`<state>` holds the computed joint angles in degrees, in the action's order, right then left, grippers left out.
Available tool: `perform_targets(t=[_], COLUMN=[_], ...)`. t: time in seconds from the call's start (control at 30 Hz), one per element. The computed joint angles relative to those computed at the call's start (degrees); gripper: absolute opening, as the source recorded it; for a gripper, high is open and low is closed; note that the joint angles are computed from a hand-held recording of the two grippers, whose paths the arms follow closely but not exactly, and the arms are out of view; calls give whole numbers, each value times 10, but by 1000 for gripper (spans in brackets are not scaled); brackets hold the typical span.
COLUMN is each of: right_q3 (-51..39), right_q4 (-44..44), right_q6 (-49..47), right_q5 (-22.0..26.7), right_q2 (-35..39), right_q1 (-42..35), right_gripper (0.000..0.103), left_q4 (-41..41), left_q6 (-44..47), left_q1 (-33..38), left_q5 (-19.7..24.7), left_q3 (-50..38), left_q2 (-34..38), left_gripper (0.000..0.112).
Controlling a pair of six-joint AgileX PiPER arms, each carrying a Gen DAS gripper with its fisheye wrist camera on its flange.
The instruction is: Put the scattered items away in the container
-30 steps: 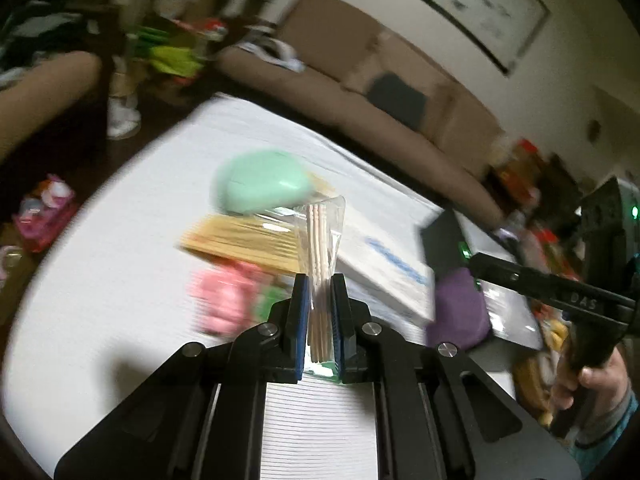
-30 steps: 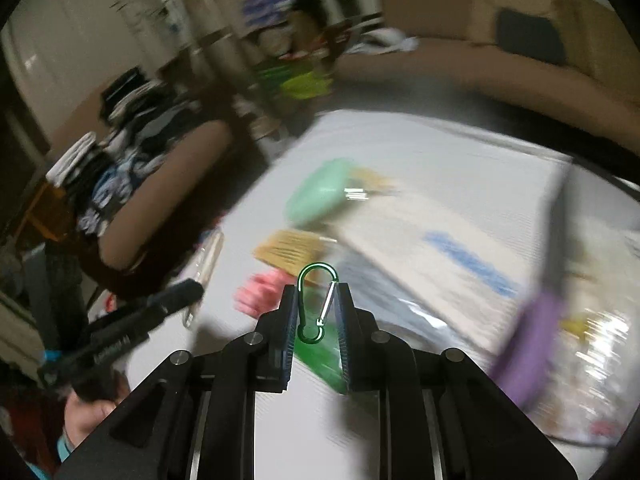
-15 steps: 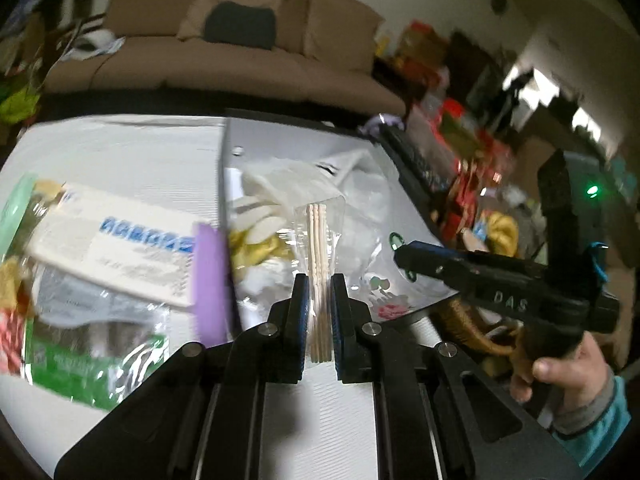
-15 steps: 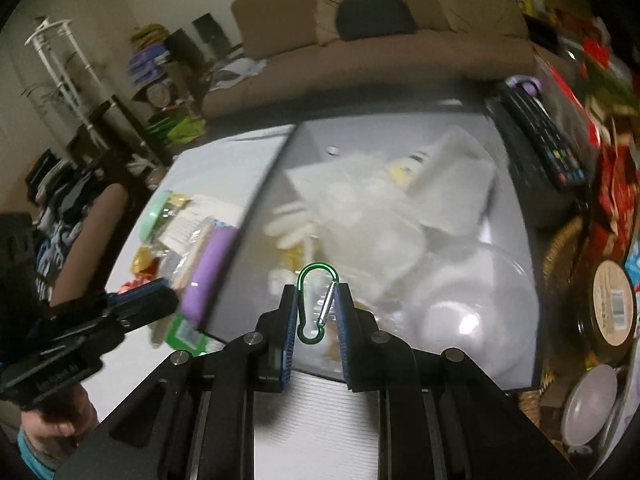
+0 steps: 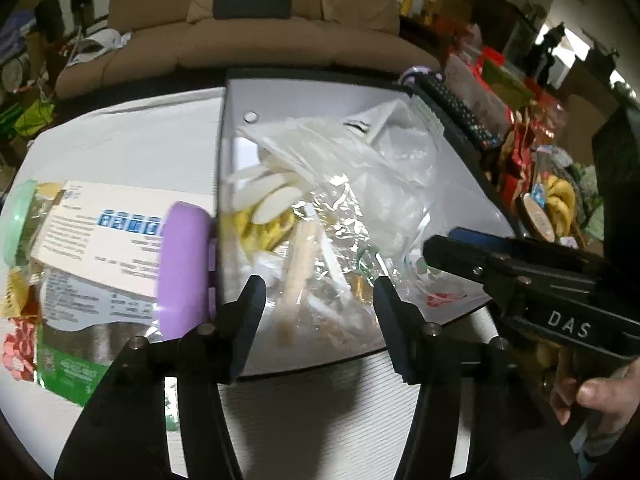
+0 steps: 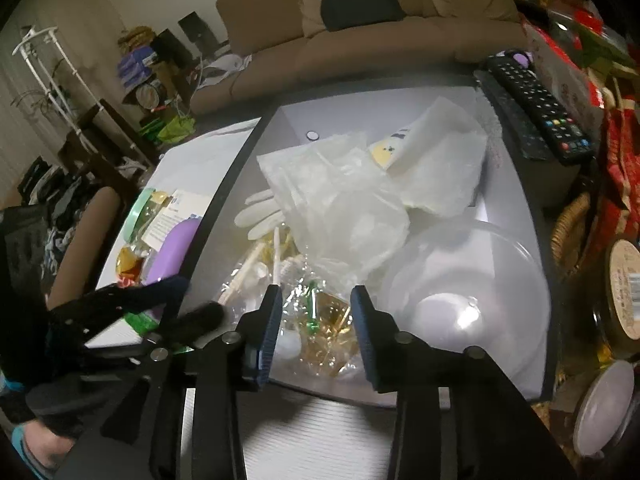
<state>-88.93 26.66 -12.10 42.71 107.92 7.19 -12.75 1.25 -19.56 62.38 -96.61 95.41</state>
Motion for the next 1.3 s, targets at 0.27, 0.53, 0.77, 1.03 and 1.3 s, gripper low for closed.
perform_targets(t=[0.27, 0.53, 0.77, 1.03, 1.3], right_q3=[82, 142, 95, -128, -409], right_q4=[36, 18, -65, -369, -500], right_q6=[-31, 4, 113, 359, 377], right_q5=[-25, -89, -110, -17, 171], right_q2=[-91, -136, -71, 77, 275], right_q1=[18, 132, 212, 286, 316], right_gripper=[46, 53, 53, 59, 55], left_q4=[-87, -197, -258, -298, -316], left_q6=[102, 284, 396, 454, 445], left_q1=[134, 430, 558, 538, 534], left_q5=[-13, 28, 18, -6, 21], left_q3=[110, 206, 258, 310, 291], left_q2=[-142, -164, -127, -120, -88], left_gripper=[65, 69, 69, 69, 69])
